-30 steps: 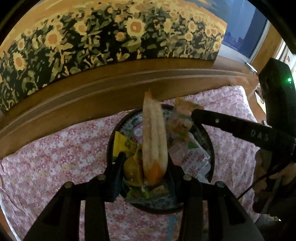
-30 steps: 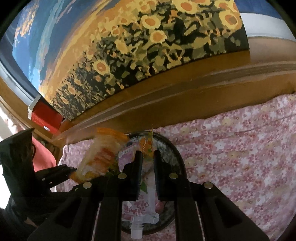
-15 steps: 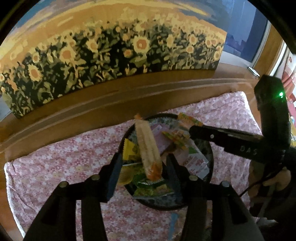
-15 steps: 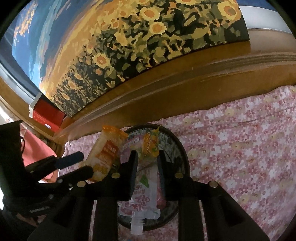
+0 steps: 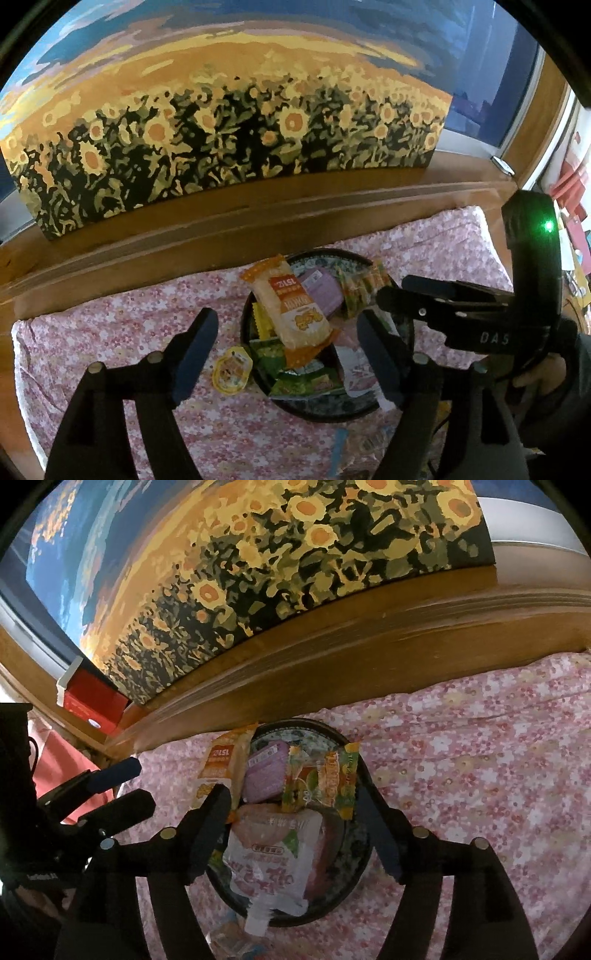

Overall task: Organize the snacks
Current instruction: 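Withdraw both open grippers from the plate toward the snack pile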

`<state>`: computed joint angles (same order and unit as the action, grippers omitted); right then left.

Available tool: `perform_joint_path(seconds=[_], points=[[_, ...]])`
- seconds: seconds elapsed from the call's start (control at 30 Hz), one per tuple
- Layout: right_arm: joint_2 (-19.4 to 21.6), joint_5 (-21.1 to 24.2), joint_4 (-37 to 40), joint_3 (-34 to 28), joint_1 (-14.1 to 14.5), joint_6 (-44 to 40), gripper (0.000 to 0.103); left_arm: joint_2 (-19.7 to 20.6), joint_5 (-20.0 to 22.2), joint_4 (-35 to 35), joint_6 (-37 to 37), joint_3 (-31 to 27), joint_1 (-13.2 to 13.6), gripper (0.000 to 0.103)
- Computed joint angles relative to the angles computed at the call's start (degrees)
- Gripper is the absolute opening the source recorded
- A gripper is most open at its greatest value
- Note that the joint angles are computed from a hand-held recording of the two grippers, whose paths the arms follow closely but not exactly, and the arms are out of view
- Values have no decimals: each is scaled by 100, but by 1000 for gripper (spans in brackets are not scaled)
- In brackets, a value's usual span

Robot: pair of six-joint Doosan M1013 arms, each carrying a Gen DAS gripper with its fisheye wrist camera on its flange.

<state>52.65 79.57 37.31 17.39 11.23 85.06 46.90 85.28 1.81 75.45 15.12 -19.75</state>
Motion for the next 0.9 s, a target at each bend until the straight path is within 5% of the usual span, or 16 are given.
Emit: perform_joint_path(seconds=[0.33, 0.9], points=[[-325, -266, -55, 508, -13, -227, 79, -265, -233, 101, -274, 432, 30, 91], [-946, -694, 27, 1355, -72, -675, 79, -701, -706, 252, -520, 1124, -27, 91]])
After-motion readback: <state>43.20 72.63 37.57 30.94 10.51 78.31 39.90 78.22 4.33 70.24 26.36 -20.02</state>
